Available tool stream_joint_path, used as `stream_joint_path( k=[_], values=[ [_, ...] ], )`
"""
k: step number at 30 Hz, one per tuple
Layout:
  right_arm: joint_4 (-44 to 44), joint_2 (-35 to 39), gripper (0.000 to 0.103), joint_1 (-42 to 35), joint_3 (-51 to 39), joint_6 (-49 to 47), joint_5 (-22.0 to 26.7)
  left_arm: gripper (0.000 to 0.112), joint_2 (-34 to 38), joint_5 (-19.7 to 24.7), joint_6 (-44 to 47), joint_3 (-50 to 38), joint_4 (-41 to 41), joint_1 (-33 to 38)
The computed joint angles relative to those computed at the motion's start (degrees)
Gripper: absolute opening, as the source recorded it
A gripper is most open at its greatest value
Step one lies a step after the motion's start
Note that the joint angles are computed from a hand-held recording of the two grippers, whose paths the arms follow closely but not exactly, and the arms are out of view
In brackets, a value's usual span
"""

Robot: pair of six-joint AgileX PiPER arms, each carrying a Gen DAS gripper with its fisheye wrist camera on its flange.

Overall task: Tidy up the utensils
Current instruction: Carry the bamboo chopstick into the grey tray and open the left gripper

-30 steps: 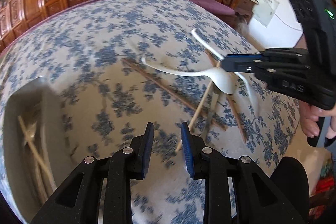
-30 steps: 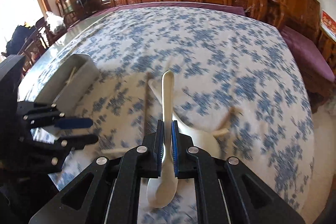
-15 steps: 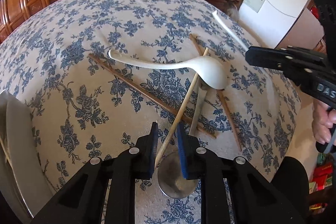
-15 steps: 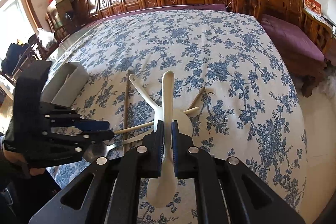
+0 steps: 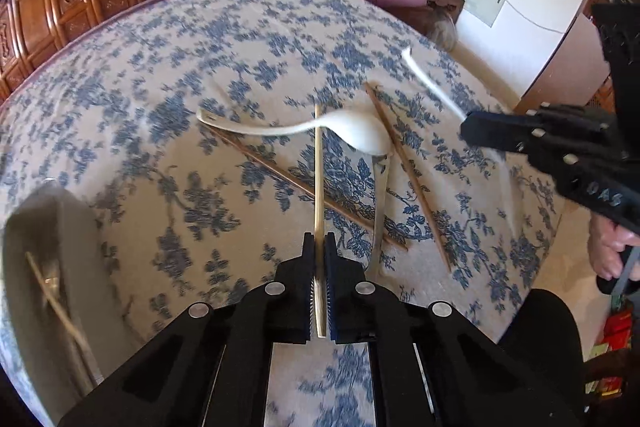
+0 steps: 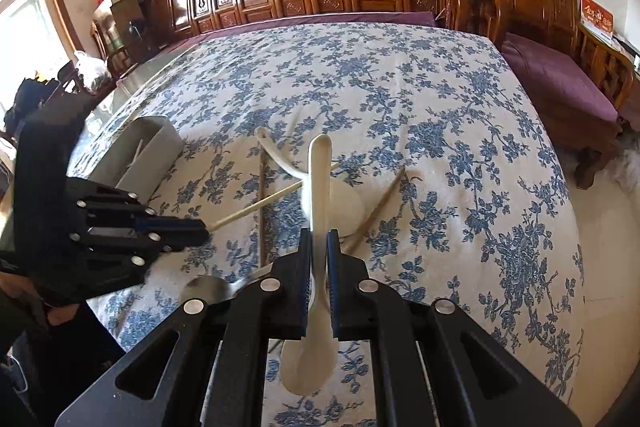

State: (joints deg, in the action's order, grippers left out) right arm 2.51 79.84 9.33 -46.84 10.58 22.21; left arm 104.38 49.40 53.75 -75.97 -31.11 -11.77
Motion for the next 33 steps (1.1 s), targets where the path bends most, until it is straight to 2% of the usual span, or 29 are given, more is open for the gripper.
stream_joint_path(
  k=[6,17,25,33],
  values=[
    [-7.23,-0.69,0.009,5.02,-1.76,9.22,1.62,0.004,-4.46,5.03,1.87,-0.19,-1.70,4.78],
    [-15.84,0.97,0.009,13.44,-6.33,21.30,3.74,0.004,-11.73,8.93,7.70,2.71,-4.88,14.33],
    [-20.80,3.60,0.009,18.41,-9.38,27.74,4.37,0.004,-10.89,10.53,9.28,0.21,-5.54,20.63],
    [-23.82,4.48,0.009,20.22,-10.25,31.10,4.74,0.004,-8.49,9.86,10.33,-1.70,-6.14,25.24]
  ],
)
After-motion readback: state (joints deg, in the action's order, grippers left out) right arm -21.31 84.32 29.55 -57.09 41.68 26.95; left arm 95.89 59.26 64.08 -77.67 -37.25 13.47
